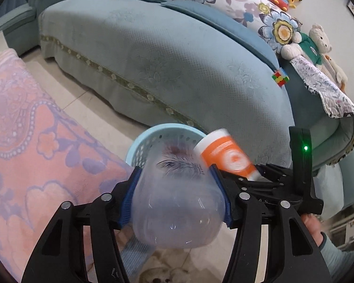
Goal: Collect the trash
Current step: 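Carry the bottle and cup to the blue basket and release both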
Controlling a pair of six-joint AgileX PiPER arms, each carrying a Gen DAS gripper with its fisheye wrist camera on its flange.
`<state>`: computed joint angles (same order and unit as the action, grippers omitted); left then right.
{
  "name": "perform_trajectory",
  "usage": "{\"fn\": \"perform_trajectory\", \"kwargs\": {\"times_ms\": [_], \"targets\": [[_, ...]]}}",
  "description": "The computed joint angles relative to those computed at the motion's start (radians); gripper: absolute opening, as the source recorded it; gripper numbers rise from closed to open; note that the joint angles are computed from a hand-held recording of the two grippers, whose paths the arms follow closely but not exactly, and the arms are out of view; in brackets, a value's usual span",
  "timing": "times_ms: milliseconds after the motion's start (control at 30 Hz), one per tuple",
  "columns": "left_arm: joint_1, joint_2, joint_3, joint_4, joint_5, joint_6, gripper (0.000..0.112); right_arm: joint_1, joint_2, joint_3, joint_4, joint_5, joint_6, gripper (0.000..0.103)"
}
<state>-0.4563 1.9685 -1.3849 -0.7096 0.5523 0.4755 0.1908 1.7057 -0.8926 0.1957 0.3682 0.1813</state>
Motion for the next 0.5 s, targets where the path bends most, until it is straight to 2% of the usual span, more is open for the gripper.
{"fn": "perform_trajectory", "kwargs": {"times_ms": [67, 167, 333, 433, 500], "targets": [[0.005, -0.006, 0.014, -0.023, -0.001, 0.027, 0.058, -0.011, 0.021, -0.006, 0.018, -0.011, -0.021, 0.062], [-0.007, -0.017, 0.024, -0.002, -0.021, 0.006, 0.058, 0.003, 0.026, -0.010, -0.029, -0.014, 0.041, 0.062], [0.007, -0.054, 0.055, -0.030, -0.037, 0.027, 0.058, -0.001, -0.018, 0.007, -0.012, -0.008, 0.022, 0.062], [0.025, -0.088, 0.085, -0.048, -0.053, 0.045, 0.058, 0.035, -0.044, -0.011, -0.108, 0.003, 0.109, 0.062], [0.043, -0.126, 0.114, -0.065, -0.065, 0.064, 0.058, 0.059, -0.070, -0.016, -0.120, -0.003, 0.113, 0.062]]}}
